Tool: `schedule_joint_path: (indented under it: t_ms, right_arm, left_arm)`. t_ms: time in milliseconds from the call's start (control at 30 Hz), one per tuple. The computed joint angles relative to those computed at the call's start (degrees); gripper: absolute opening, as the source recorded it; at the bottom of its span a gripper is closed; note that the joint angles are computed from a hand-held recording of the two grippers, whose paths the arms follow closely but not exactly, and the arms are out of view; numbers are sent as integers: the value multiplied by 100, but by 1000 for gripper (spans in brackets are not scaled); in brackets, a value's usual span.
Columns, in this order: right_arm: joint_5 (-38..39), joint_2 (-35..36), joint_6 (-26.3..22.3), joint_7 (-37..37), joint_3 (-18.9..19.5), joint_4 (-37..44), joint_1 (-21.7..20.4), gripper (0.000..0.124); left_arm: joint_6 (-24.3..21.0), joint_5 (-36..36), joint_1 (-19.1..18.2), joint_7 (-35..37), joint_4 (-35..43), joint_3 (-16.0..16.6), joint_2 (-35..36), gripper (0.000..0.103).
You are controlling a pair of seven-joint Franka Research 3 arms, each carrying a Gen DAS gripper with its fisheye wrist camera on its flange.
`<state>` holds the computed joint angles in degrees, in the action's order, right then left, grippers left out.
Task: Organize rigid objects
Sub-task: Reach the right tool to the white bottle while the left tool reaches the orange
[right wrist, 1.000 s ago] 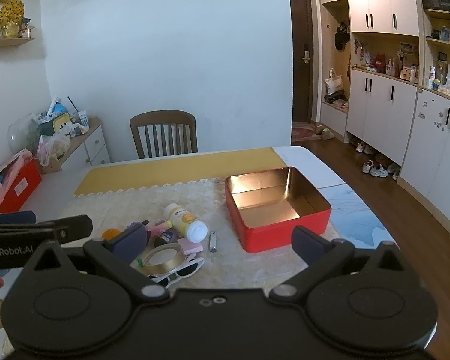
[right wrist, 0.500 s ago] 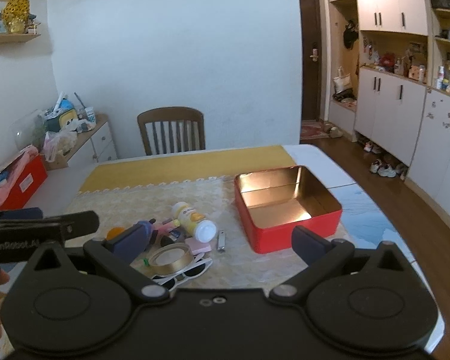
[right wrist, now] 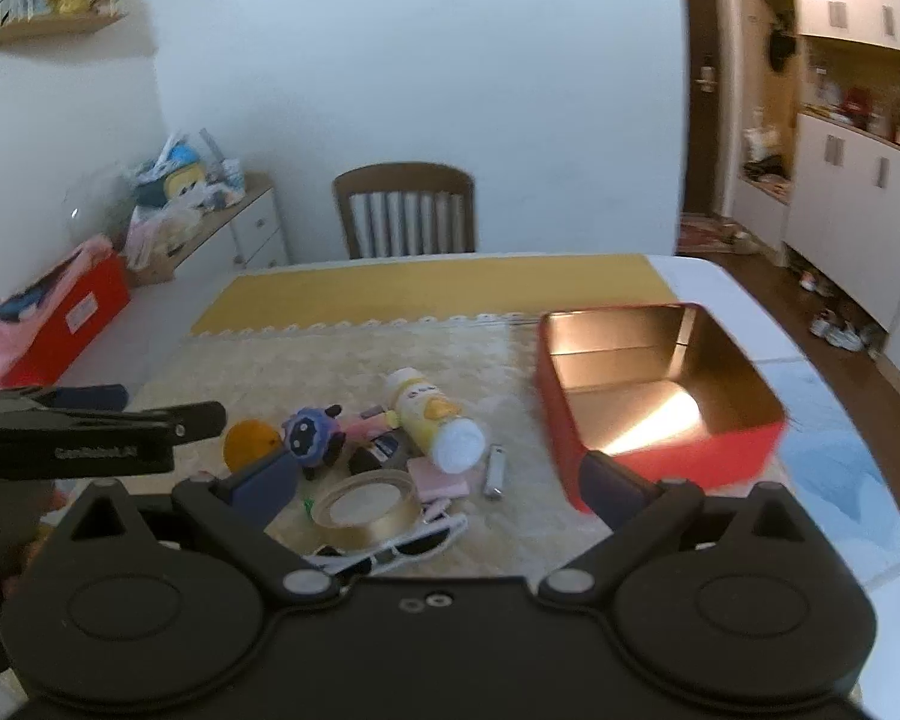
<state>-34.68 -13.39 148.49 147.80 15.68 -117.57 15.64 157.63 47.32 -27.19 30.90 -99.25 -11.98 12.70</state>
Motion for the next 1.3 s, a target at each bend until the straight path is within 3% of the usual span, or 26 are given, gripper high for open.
schedule_joint_path:
  t_ms: [167,300,533,800,933,1100,1300]
  right_arm:
    - [504,872,368,-1041,-391,559,167,93]
    - [891,1487,292,-1802,-702,1045,347,83]
    - [1663,2103,83,-3059,-1065,1534,584,70]
    - [2670,2355,47,-4177,-1158,1772,563,59]
    - [2834,2467,-12,-4425,-1218,1900,608,53]
    - [3053,2468,-30,-4611,-1237,1913,609,46]
    - [2801,2381,50,-4391,-1300,1864,713,45]
  left_arm:
    - [-75,16,-3,158,347,115,510,103]
    - [-136,-157,-47,424,558,189,816,103]
    - [-301,-749,-41,997,895,170,1197,86]
    - [-332,-873,-206,1304,1137,275,1393,77]
    - [-459,-738,-363,1209,1239,395,1430,72]
    - [-875,-395,-564,982,1405,525,1452,50]
    - [-1341,-405,-611,921,1677,444,1546,48]
